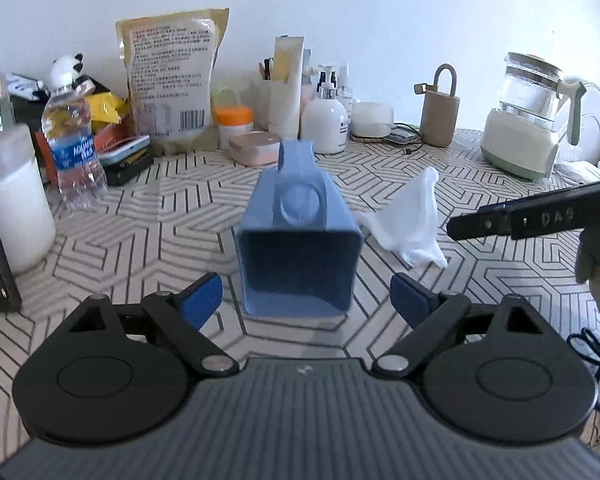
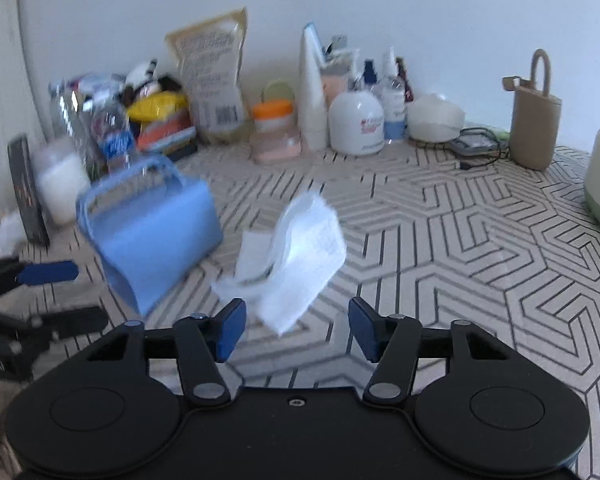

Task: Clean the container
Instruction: 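Grasp the white wipe with the right gripper while the left gripper grasps the blue caddy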

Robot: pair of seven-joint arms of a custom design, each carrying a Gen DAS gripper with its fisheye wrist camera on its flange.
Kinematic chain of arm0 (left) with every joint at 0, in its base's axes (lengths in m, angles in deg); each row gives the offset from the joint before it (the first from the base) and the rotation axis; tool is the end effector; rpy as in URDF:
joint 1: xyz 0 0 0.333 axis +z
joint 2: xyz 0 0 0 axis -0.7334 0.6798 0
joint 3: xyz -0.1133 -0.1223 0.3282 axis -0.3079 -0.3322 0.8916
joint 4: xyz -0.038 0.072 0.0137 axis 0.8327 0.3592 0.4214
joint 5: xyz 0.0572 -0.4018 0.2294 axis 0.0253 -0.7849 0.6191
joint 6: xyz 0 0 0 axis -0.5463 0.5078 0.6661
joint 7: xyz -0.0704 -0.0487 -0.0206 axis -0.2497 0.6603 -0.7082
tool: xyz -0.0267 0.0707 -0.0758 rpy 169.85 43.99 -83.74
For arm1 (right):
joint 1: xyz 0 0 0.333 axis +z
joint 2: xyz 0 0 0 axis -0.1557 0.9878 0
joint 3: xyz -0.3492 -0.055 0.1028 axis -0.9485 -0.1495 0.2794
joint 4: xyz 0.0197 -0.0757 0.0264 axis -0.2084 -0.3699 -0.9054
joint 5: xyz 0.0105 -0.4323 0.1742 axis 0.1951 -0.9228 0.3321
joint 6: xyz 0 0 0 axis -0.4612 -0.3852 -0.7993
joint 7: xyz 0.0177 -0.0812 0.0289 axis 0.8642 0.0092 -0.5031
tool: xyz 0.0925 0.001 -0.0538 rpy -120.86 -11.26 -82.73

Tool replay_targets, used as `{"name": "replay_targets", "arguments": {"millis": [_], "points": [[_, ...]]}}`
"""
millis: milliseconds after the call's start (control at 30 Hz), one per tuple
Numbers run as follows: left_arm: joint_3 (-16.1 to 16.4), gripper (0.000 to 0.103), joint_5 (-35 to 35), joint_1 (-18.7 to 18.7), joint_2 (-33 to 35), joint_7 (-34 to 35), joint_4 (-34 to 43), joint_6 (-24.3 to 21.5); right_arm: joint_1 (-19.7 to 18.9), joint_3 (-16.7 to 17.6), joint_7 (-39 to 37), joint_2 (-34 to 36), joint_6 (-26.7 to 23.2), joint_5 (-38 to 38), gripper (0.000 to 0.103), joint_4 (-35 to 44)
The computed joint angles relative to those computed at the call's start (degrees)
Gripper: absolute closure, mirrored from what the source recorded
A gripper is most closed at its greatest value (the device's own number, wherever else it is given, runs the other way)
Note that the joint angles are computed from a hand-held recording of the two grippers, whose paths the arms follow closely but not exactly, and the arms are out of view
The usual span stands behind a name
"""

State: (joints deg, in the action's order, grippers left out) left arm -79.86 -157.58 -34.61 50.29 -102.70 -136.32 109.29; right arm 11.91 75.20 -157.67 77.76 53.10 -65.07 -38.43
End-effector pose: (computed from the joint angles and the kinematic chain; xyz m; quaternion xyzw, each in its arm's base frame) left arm 0.7549 -0.0035 0.3785 -0.2048 0.8435 -0.4892 0.0849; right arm 0.5576 0.2714 0.3764 -0.4270 0.7815 -0.3505 0.2898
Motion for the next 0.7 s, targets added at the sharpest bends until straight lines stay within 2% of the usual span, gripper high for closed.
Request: {"name": "replay_targets", "arguments": {"millis": [33, 133, 200, 300, 400, 467, 500, 533, 567, 633, 667, 700], "points": [[-0.2, 0.006, 0.4, -0.1, 0.3, -0.4, 0.7, 0.5, -0.2, -0.2, 1.6, -0.1, 0.7, -1.4, 0.028, 0.0], [-0.7, 0.006, -0.1, -1.1, 1.4, 0.3, 2.3, 3.7, -1.1, -0.9, 2.3, 0.7, 3.4, -2.8, 0.024, 1.3], [-1.2, 0.006, 0.0, -1.6, 2.2, 1.0, 3.2, 5.3, -1.5, -1.2, -1.8, 2.2, 4.3, -0.5, 0.022, 3.0], [-1.7, 0.006, 1.6, -1.9, 3.4, 0.9, 4.8, 5.2, -1.4, -1.7, -6.3, 4.2, 3.4, 1.3, 0.021, 5.5], [-2.7, 0.005, 1.1, -1.9, 4.2, 3.5, 5.2, 6.3, -2.0, -2.6, -11.1, 6.0, 5.9, 4.1, 0.022, 7.3], [-3.2, 0.005, 0.5, -2.0, 4.9, 4.9, 5.7, 7.3, -2.4, -3.1, -15.7, 7.3, 6.8, 7.4, 0.03, 8.2], [-3.4, 0.005, 0.5, -2.1, 5.3, 5.2, 6.0, 7.8, -2.4, -3.3, -17.8, 7.9, 6.9, 8.8, 0.048, 8.5], [-3.4, 0.005, 0.9, -2.2, 5.8, 5.2, 6.4, 7.9, -2.4, -3.4, -19.9, 8.5, 7.0, 10.2, 0.059, 8.9], [-3.4, 0.005, 1.5, -2.5, 6.2, 5.0, 6.8, 8.2, -2.0, -3.8, -19.9, 8.5, 6.6, 9.5, 0.064, 8.8], [-3.7, 0.008, 1.8, -2.7, 6.7, 5.0, 6.9, 9.5, -1.6, -4.4, -19.5, 8.1, 7.3, 8.6, 0.088, 8.2], [-4.0, 0.009, 1.7, -2.6, 7.0, 5.4, 6.9, 9.7, -1.4, -4.6, -18.0, 7.7, 7.7, 7.6, 0.089, 7.8], [-4.3, 0.017, 1.7, -2.3, 7.1, 6.0, 6.9, 9.3, -1.4, -4.8, -16.8, 7.3, 8.1, 6.5, 0.089, 7.5]]}}
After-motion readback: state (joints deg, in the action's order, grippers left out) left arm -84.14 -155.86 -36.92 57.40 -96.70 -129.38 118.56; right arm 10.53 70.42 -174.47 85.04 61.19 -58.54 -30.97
